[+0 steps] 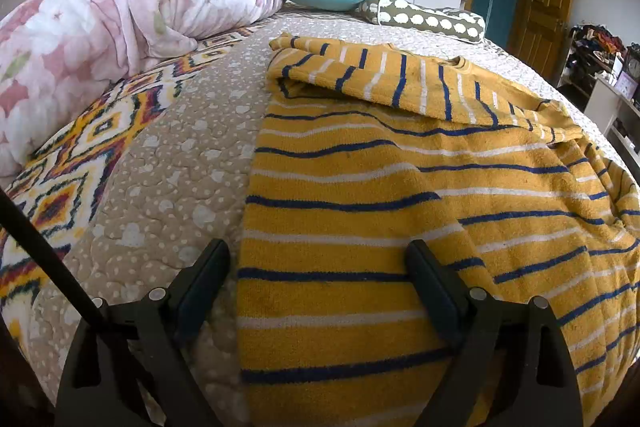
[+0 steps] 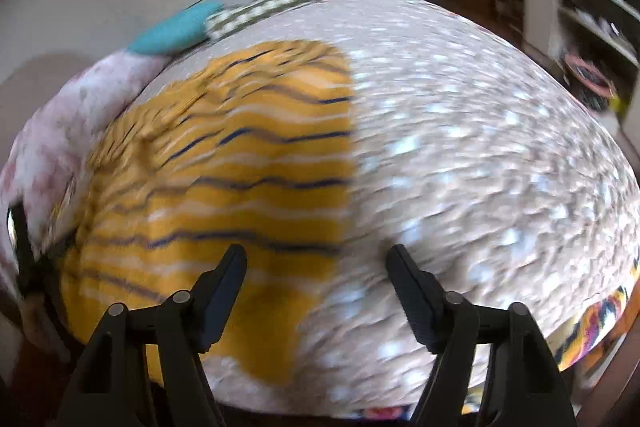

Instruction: Fold small clothes

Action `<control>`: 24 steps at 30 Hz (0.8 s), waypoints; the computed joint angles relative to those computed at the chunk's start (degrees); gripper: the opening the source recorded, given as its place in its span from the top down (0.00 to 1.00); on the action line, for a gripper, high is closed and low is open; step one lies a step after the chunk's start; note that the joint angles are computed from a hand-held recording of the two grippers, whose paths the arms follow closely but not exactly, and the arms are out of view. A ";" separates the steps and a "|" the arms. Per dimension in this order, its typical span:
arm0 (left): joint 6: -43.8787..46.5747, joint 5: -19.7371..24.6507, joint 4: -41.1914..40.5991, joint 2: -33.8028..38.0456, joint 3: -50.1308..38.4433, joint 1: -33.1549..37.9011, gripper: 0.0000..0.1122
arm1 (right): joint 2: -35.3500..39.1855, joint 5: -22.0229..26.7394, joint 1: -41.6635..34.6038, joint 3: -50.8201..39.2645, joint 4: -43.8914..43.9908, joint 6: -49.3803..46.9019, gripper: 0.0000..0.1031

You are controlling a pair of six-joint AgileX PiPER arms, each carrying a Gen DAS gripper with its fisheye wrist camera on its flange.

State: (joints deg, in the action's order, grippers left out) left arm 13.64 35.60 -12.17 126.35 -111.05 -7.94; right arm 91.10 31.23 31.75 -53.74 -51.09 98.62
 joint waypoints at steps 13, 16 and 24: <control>0.07 -0.11 -0.08 -0.04 0.10 0.02 0.21 | -8.54 30.69 -14.49 -2.14 1.94 -18.51 0.85; 0.13 -0.03 -0.11 0.04 -0.03 0.02 0.21 | -9.97 33.55 -23.41 -0.79 3.81 -17.97 0.71; 0.02 -0.22 -0.01 -0.02 0.14 -0.04 0.20 | -30.19 -0.41 -28.98 20.10 11.35 -5.08 0.43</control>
State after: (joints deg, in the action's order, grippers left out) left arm 13.66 35.38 -12.18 126.33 -110.92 -7.98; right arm 60.91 30.82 2.77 -33.64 -39.74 93.54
